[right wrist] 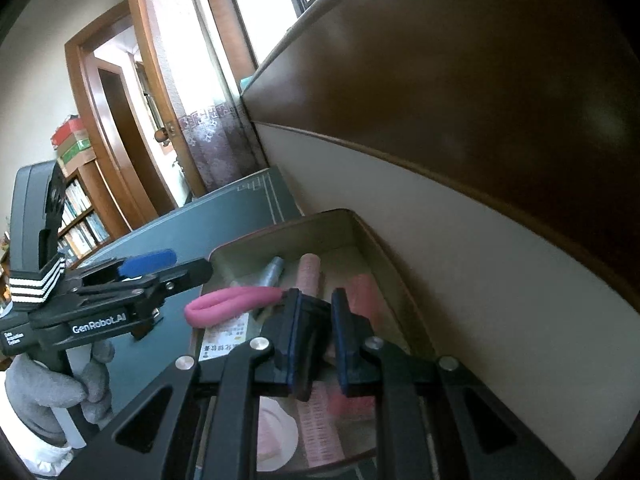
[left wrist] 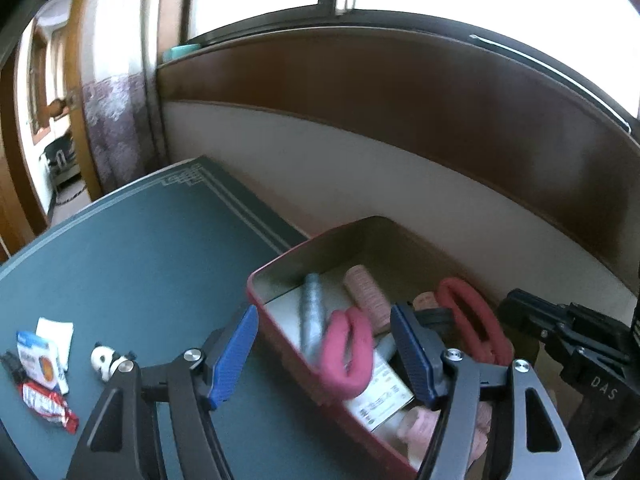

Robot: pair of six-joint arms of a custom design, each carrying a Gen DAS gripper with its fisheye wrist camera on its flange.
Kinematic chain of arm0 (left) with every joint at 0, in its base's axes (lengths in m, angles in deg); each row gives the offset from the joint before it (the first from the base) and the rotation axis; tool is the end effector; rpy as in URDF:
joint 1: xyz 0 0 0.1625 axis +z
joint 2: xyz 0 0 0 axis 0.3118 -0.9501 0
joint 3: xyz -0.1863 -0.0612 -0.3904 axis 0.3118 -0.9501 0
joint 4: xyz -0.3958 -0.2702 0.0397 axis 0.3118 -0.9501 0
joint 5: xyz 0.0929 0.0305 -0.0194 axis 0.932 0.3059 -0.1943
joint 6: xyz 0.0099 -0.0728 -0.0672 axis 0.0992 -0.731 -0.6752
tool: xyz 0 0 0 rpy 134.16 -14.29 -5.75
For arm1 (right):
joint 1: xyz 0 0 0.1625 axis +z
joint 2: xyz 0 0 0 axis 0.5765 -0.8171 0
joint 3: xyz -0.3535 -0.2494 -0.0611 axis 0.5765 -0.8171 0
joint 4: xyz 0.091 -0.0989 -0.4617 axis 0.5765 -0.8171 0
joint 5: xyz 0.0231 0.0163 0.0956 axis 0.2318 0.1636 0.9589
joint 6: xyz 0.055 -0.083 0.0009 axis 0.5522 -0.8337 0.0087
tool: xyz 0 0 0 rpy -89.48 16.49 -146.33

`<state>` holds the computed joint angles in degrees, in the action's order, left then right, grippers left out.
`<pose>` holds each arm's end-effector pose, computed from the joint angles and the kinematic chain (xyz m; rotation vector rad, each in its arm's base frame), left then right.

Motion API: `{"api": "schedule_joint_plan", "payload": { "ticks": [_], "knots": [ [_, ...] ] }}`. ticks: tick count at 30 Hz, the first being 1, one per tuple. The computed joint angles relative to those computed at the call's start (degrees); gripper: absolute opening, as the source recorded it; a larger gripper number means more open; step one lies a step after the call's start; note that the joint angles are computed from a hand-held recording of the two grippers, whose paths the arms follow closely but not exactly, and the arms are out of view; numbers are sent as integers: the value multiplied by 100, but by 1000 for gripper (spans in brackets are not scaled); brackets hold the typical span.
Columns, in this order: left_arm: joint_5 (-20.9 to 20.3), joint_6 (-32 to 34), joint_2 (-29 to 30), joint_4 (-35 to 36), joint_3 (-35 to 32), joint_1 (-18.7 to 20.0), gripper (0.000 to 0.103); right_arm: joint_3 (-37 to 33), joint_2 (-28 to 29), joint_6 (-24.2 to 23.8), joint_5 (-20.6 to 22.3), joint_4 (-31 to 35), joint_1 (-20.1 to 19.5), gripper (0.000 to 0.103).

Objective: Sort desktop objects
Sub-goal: 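Carry both curlers over the red box and open both tools, then return both tools to the table and approach the red snack packet with the left tool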

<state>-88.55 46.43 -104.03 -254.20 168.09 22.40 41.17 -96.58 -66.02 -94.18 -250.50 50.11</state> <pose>-0.3892 -0.6014 0.0215 0.6805 2.3915 -0.9067 0.0800 -0.5290 0.3414 0.5559 -2.4621 1.1322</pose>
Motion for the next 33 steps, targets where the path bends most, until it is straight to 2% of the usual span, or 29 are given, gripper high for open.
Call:
{"api": "schedule_joint_plan", "payload": {
  "ticks": [1,2,9,13,19,23,28,33],
  "knots": [
    [44,-91,-58,-7,67,-2,79,-12,3,7,10,26,5,17],
    [89,-143,-94,-16,105,4,82,0,-12,16,28,50,14,17],
    [398,-589,-478,-2,541,0,82,94,-121,52,181,279,72,17],
    [560,-844,-735,12,816,14,82,126,-93,86,215,415,164,24],
    [857,-1323,-1159,155,1259,59,82,197,-26,-23,269,602,351,25],
    [1072,-1635,-1512,208,1640,75,82,231,70,-96,276,723,501,29],
    [1409,-2242,-2076,586,2159,118,82,246,229,-210,275,884,694,29],
    [1569,-2910,-2598,941,2612,215,82,169,502,-274,203,1123,911,29]
  ]
}}
